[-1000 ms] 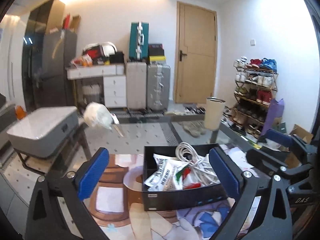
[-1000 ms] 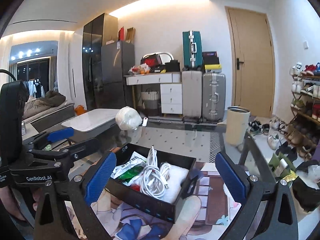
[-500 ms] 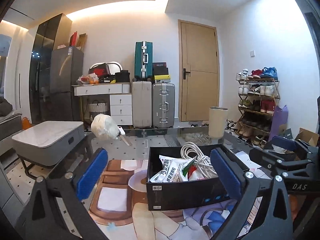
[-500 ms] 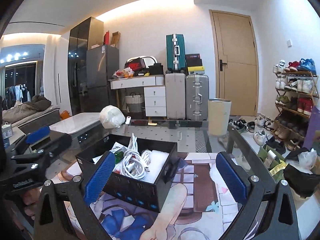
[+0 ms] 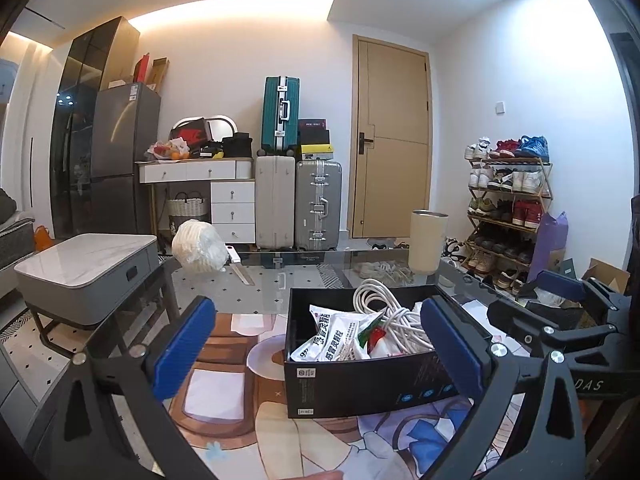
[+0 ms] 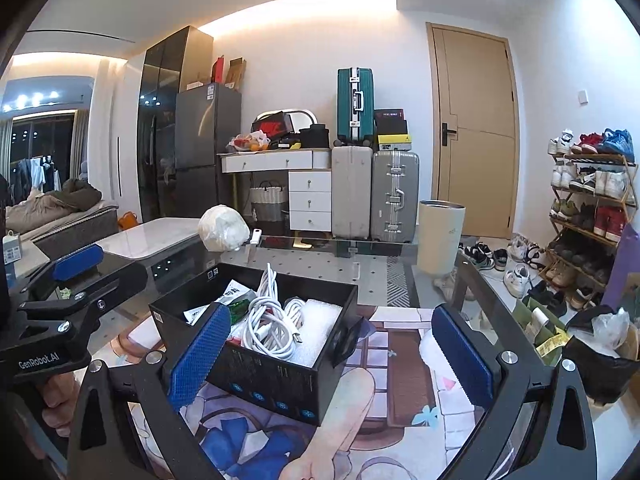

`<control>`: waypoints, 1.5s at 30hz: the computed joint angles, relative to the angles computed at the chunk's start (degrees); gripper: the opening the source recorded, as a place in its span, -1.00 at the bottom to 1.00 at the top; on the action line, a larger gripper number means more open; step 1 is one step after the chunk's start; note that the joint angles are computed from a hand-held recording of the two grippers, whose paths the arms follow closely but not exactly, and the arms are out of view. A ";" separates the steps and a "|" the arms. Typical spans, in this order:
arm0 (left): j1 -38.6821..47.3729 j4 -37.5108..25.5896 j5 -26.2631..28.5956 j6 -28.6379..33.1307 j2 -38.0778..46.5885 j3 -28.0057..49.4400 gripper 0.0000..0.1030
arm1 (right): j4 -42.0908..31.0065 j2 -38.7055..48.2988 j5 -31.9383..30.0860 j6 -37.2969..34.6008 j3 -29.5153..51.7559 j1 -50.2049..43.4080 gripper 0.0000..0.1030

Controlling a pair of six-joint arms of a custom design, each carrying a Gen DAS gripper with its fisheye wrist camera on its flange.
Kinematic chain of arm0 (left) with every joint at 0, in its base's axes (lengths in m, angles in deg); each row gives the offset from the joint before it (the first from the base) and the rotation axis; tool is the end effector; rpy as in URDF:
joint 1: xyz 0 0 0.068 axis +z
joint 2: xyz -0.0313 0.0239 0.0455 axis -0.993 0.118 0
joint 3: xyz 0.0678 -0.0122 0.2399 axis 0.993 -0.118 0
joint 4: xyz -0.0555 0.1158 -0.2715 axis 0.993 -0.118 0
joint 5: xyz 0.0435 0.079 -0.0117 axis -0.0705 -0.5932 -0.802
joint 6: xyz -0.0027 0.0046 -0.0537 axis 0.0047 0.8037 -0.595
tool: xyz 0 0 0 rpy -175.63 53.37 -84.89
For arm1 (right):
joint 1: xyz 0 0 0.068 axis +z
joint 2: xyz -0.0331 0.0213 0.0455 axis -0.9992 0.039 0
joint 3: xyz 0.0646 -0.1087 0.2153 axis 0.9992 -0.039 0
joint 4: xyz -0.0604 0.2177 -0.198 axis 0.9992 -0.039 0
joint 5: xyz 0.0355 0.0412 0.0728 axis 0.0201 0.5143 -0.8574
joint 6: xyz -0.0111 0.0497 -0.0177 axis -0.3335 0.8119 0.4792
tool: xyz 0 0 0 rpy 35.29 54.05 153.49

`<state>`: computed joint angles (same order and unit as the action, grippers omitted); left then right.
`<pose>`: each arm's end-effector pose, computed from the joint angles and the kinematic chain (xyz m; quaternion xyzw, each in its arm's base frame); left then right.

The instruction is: Organize soft objects

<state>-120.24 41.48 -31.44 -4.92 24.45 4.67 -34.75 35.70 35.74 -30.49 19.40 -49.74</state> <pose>0.1924 -0.1184 0.0149 -0.0237 0.7766 -0.0131 0.6294 0.2513 0.1855 0.0626 -0.1653 0.7993 0.1113 0.5669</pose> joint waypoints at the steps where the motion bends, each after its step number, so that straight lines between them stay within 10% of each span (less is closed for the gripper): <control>1: -0.03 -0.93 0.05 0.04 -0.34 0.20 1.00 | 0.11 0.08 0.06 -0.05 0.03 -0.01 0.99; 45: -0.19 -4.53 -0.79 -1.25 -1.68 0.92 1.00 | 0.87 2.81 -0.78 -1.77 1.69 0.02 0.99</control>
<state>-120.43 36.95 -32.22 -6.17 22.77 5.59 -33.88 38.51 34.96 -32.26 21.09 -49.72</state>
